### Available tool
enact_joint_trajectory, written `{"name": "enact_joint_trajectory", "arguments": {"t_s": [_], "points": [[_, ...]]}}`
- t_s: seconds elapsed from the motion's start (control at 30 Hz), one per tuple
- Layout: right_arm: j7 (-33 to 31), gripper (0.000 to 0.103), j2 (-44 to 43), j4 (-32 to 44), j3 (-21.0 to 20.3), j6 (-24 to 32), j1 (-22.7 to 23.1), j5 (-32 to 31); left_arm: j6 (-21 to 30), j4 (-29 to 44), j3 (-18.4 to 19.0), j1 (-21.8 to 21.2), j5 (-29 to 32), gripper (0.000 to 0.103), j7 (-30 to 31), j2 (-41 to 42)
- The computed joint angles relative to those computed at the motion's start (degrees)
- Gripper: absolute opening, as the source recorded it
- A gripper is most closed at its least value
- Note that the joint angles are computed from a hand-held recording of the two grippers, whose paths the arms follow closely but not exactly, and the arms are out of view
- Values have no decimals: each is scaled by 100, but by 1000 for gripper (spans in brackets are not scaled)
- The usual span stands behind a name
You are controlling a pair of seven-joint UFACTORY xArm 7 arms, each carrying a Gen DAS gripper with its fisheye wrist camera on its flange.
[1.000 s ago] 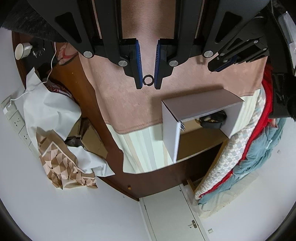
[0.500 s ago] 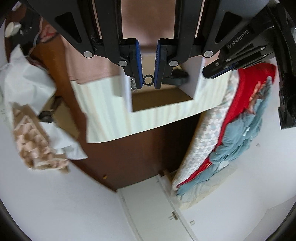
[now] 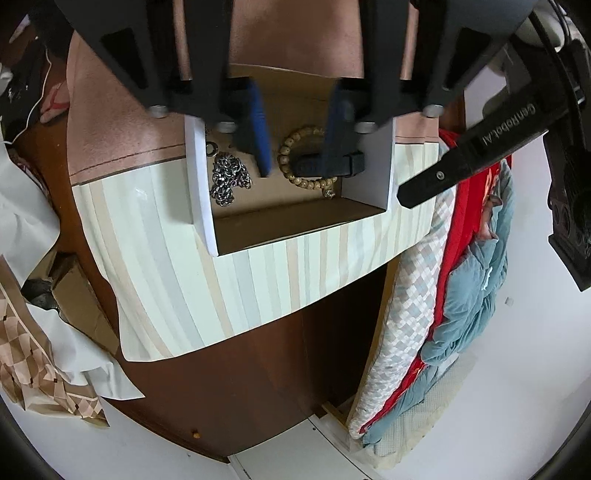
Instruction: Organize jewelry
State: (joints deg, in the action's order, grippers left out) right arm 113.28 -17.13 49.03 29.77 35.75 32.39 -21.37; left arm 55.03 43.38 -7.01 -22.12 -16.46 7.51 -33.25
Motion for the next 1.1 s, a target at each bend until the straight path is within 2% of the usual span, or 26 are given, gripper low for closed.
{"name": "enact_joint_trajectory", "arguments": {"t_s": [0.07, 0.13, 0.27, 0.33, 0.37, 0.43, 0.47, 0.5, 0.53, 0.57, 0.6, 0.7, 0.77, 0.97, 1.1], "points": [[-25, 36, 15, 83, 25, 154, 20, 0, -39, -15, -18, 55, 84, 44, -45, -66], [-55, 36, 8, 232, 83, 519, 58, -13, -102, -117, -48, 140, 208, 59, -149, -265], [-110, 37, 46, 588, 176, 1304, 192, -19, -62, -261, 23, 209, 328, 62, -198, -567], [-182, 47, 97, 802, 207, 1761, 283, 19, -25, -415, 37, 283, 426, 66, -248, -849], [-208, 55, 155, 962, 249, 2083, 329, 11, -15, -490, 58, 307, 464, 67, -252, -983], [-261, 66, 327, 1317, 312, 2737, 438, -19, 41, -636, 75, 382, 568, 70, -282, -1264], [-321, 74, 457, 1540, 335, 3108, 511, -26, 70, -696, 70, 417, 628, 83, -296, -1390], [-358, 85, 584, 1744, 343, 3446, 595, -39, 98, -754, 68, 442, 677, 90, -306, -1503], [-382, 91, 694, 1913, 331, 3698, 677, -54, 135, -828, 42, 475, 751, 97, -323, -1645], [-405, 99, 811, 2081, 316, 3932, 759, -72, 173, -883, 22, 505, 828, 98, -328, -1763], [-428, 102, 973, 2310, 318, 4253, 849, -91, 207, -917, -18, 531, 895, 98, -354, -1844], [-487, 103, 1346, 2827, 251, 4933, 1116, -142, 366, -1006, -72, 551, 1044, 101, -387, -2081], [-476, 103, 1461, 3025, 172, 5121, 1293, -152, 478, -1044, -59, 552, 1108, 102, -373, -2267], [-192, 103, 1884, 3893, 48, 6041, 1971, -423, 970, -974, 48, 558, 1104, 102, -341, -2844], [66, 103, 2322, 4747, -1, 6770, 2547, -706, 1396, -793, 113, 615, 1103, 102, -274, -3264]]}}
